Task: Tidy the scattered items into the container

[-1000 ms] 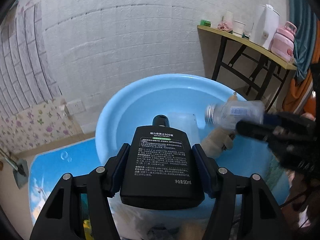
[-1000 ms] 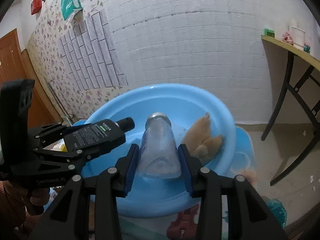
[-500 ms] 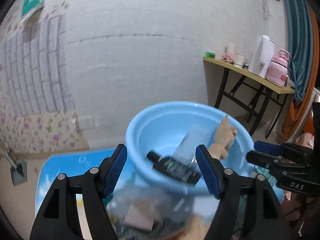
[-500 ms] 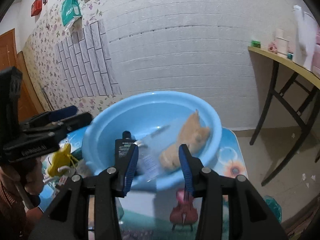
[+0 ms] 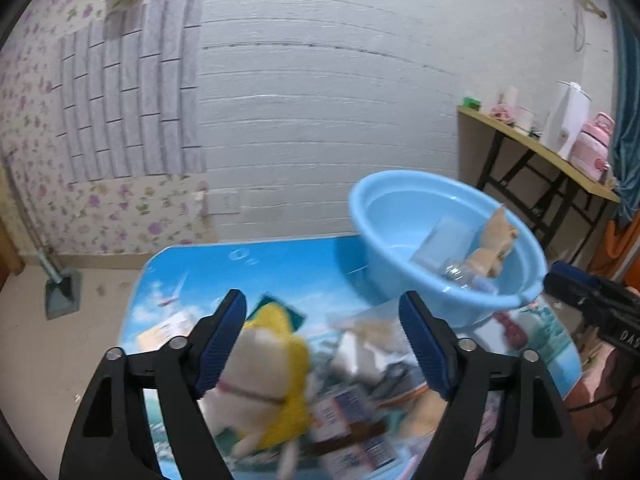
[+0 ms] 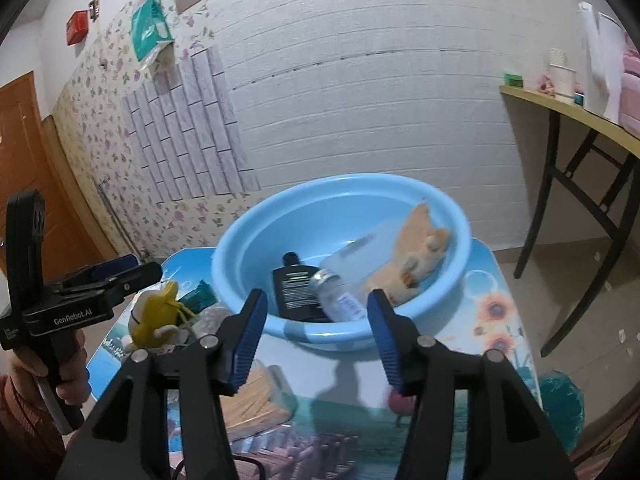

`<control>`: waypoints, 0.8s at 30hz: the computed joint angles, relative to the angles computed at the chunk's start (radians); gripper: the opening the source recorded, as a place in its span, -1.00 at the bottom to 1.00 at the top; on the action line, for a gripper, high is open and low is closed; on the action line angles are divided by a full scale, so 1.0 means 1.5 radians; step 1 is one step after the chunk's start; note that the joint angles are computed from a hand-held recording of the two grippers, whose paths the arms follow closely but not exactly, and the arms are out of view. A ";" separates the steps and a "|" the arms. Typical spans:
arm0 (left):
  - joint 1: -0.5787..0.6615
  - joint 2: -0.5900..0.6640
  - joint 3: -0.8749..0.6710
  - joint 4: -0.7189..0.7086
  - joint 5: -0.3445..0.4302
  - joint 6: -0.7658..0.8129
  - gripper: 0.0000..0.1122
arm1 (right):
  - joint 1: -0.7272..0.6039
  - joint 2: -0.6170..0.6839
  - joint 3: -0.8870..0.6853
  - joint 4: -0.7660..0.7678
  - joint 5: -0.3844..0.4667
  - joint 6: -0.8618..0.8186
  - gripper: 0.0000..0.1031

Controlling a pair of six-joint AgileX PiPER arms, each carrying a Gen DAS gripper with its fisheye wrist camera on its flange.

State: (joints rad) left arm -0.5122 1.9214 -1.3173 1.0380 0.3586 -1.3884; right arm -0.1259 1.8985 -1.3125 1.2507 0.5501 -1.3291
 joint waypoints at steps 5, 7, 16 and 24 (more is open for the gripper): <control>0.014 -0.022 0.068 0.011 0.004 -0.026 0.45 | 0.004 -0.014 0.041 0.062 -0.004 -0.089 0.16; 0.019 -0.026 0.089 0.013 0.008 -0.029 0.45 | 0.004 -0.013 0.050 0.061 0.002 -0.098 0.17; 0.035 -0.025 0.126 0.030 -0.030 -0.064 0.45 | 0.007 0.012 0.058 -0.005 0.027 -0.076 0.28; 0.042 0.001 0.106 0.007 -0.046 -0.040 0.51 | 0.034 0.035 0.047 -0.096 0.062 -0.046 0.87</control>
State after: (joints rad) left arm -0.4485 1.9228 -1.1580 1.0486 0.2896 -1.4485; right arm -0.0747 1.9510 -1.2421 1.1075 0.6431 -1.3974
